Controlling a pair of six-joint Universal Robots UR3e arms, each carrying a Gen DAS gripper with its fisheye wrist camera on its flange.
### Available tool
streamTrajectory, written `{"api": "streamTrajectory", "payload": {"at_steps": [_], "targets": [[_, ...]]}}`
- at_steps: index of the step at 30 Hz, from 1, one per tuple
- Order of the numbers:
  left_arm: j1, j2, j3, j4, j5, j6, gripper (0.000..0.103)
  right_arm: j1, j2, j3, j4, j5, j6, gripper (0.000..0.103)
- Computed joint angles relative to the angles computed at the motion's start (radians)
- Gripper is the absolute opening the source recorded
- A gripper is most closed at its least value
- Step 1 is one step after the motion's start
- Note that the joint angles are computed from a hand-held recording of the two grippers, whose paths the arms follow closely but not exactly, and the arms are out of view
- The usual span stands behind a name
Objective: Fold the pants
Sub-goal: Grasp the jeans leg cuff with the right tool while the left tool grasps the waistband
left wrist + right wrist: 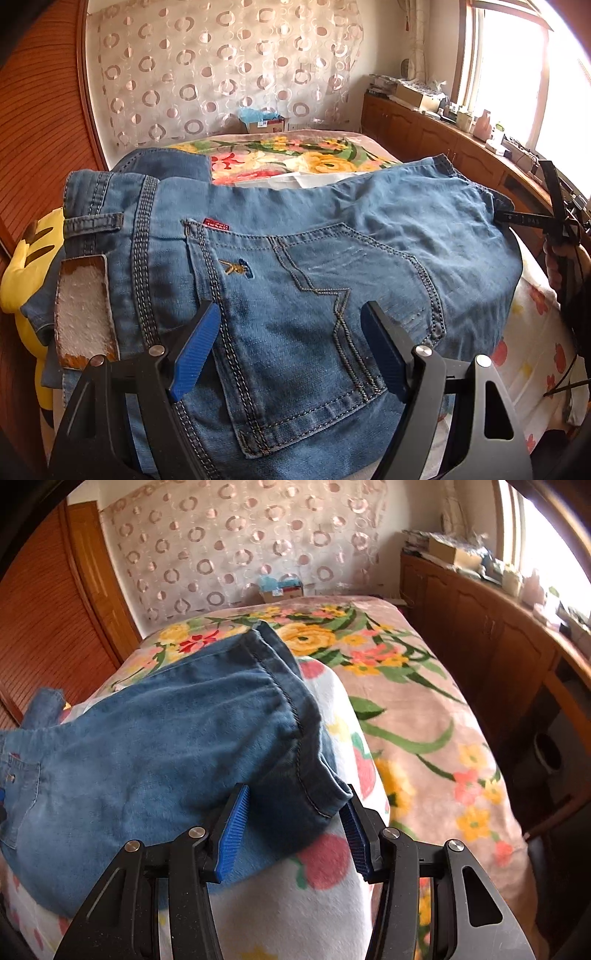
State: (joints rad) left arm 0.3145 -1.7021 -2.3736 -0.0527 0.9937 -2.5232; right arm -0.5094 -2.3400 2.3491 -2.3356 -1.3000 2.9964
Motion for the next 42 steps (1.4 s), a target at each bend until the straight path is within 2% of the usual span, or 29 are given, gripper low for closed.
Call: {"api": "streamTrajectory", "payload": {"at_steps": [7,9,11,15,17,20,26,29,34,37,42], "targets": [[-0.006,-0.014,-0.014,0.024,0.014,0.003,0.079,0.062,0.064,0.038,-0.111,-0.072,-0.001,0.051],[-0.003,-0.012,-0.02,0.027,0.012,0.006,0.079,0.069,0.064,0.036,-0.112,-0.084,-0.007,0.045],[-0.002,-0.012,-0.018,0.022,0.007,0.006,0.079,0.078,0.071,0.032,-0.116,-0.08,-0.01,0.033],[0.026,0.013,-0.038,0.009,-0.011,0.016,0.079,0.103,0.097,-0.002,-0.105,-0.097,-0.033,0.024],[0.058,0.046,-0.065,-0.004,-0.028,0.031,0.079,0.117,0.095,-0.009,-0.107,-0.103,-0.037,0.015],[0.126,0.113,-0.117,-0.027,-0.064,0.068,0.079,0.128,0.068,-0.001,-0.114,-0.118,-0.04,0.013],[0.33,0.263,-0.195,-0.164,-0.144,0.194,0.079,0.13,-0.061,0.038,-0.112,-0.116,-0.026,0.012],[0.423,0.288,-0.222,-0.19,-0.162,0.243,0.079,0.138,-0.121,0.05,-0.098,-0.126,-0.023,0.012],[0.517,0.247,-0.245,-0.157,-0.164,0.286,0.079,0.243,-0.161,0.083,-0.139,-0.221,0.022,0.012],[0.529,0.155,-0.238,-0.071,-0.148,0.277,0.078,0.293,-0.171,0.093,-0.156,-0.269,0.041,0.012],[0.526,0.082,-0.19,-0.145,-0.163,0.317,0.057,0.341,-0.205,0.127,-0.171,-0.321,0.064,0.012]]}}
